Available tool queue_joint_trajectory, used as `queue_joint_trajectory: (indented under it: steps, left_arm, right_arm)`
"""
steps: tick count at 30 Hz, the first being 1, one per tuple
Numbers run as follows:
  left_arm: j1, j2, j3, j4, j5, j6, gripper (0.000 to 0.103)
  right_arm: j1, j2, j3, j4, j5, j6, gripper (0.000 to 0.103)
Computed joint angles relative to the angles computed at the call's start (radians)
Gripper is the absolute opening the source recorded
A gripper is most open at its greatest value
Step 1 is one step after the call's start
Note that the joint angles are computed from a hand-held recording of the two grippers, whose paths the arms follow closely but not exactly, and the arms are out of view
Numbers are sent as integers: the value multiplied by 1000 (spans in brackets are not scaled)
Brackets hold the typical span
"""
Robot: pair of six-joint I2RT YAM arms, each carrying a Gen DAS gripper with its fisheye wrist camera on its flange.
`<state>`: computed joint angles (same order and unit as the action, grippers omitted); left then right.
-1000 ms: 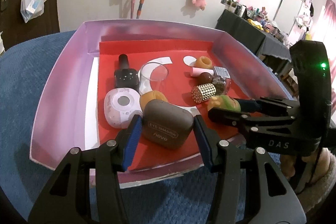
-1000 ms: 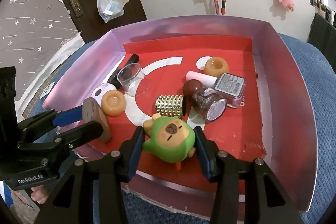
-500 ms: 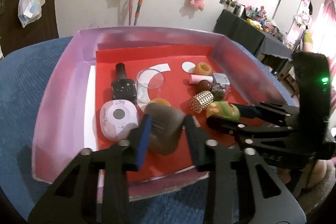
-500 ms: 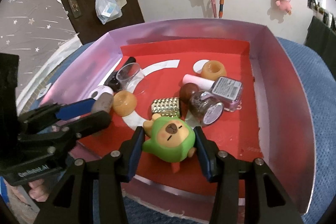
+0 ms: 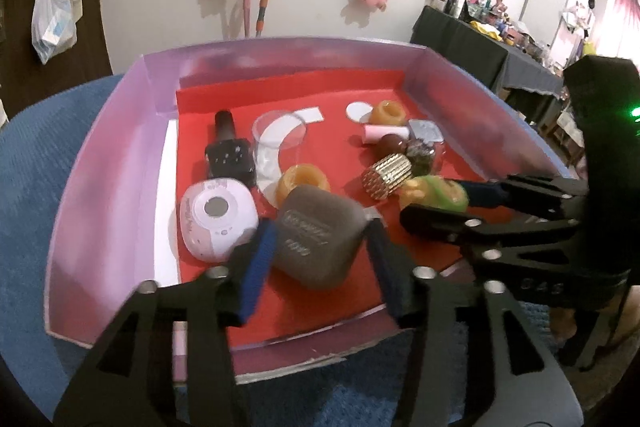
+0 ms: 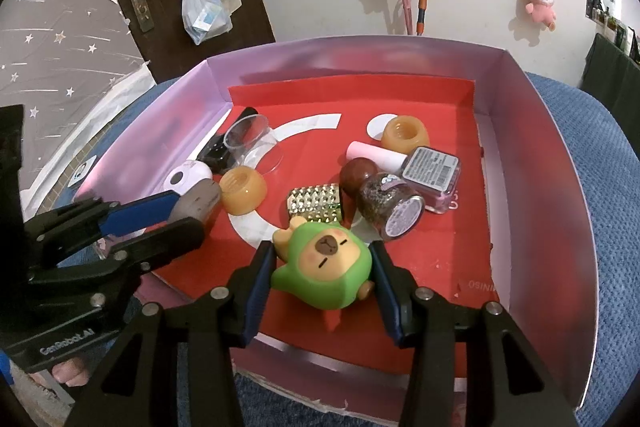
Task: Organize rigid objects
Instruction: 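Lower the eye shadow case and capybara toy onto the red paper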
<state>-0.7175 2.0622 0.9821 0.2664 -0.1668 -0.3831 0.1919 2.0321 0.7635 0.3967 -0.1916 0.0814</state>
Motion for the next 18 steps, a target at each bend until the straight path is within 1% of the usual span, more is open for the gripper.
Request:
queue_joint_trajectory:
  steps: [1,2,4,7,8,9,10,13,14,16,18]
  left_arm:
    - [2,7,-1,10,1,3,55]
    - [6,16,13,-8,17,0,57]
    - [15,32,30,-19,37,-1,57]
    - [16,41,53,-51,35,2,54]
    - [14,46,65,-71,21,3,47]
    - [13,53,80,-96,4,6,45]
    - [20,51,77,-93,16,7,44]
    - [39,51,87,-115,33,4,36]
    - [41,55,95,-130,10,4,31]
    - [41,63,98,-129,-14,4,31]
    - [45,59,90,-119,-11,2,31]
  right_arm:
    - [1,-3,-4,1,0,2,50]
    - [2,-5,-7,3,1,3,50]
    - [0,-5,-7,4,0,1,50]
    - [2,-5,-8,4,0,-1,51]
    - [3,-8,-11,5,1,-1,50]
    - [4,-9,-11,3,2,-2,50]
    - [4,-8,-9,1,3,-4,50]
    - [7,-10,-11,2,8,-5,50]
    - [9,-10,-12,3,14,-6,50]
    - [15,-10,-14,11,26,0,50]
    - [18,-6,-15,17,30,1,50]
